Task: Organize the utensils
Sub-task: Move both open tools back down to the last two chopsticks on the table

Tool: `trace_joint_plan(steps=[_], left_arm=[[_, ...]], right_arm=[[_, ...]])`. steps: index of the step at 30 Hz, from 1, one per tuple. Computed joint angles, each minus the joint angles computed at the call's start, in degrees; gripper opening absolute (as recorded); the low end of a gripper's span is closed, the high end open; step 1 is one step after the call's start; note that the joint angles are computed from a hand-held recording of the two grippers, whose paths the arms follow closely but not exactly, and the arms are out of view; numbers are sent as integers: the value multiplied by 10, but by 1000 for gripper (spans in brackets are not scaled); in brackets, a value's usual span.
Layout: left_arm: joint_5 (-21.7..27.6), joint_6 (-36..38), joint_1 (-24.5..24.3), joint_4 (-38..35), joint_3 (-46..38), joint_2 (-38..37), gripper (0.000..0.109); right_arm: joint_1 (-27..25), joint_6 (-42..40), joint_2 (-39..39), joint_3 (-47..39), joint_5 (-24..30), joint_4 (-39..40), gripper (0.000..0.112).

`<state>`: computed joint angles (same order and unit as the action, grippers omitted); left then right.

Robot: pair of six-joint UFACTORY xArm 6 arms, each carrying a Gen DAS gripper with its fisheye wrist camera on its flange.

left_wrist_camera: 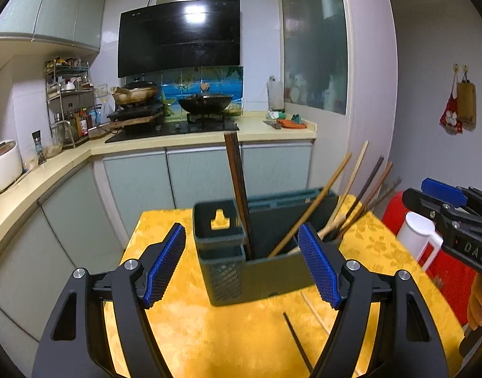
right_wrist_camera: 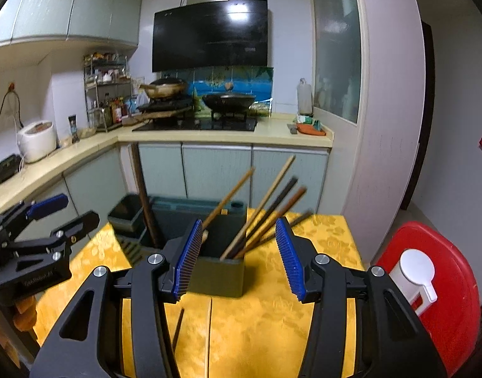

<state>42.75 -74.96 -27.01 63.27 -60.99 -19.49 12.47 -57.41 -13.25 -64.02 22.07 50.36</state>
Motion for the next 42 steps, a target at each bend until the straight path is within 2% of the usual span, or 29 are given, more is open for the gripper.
trace_joint_plan(steps=[7,11,16,26,42], left_arm=[[16,-38,-27,2,52,-24,72],[12,-62,-35,-11,85,-41,72],[31,-83,-52,-22,114,-57,72],[65,-119,-89,-34,166,-87,72],[119,-182,-180,-46,223,-125,72]], right_arm=[[0,-18,-46,90,-1,4,47],[-7,-15,-63,124,8,9,47],[-12,-16,-93,166,15,19,47],[-17,-30,-139,231,11,30,47],[-31,-69,-222,320,-21,47,47]])
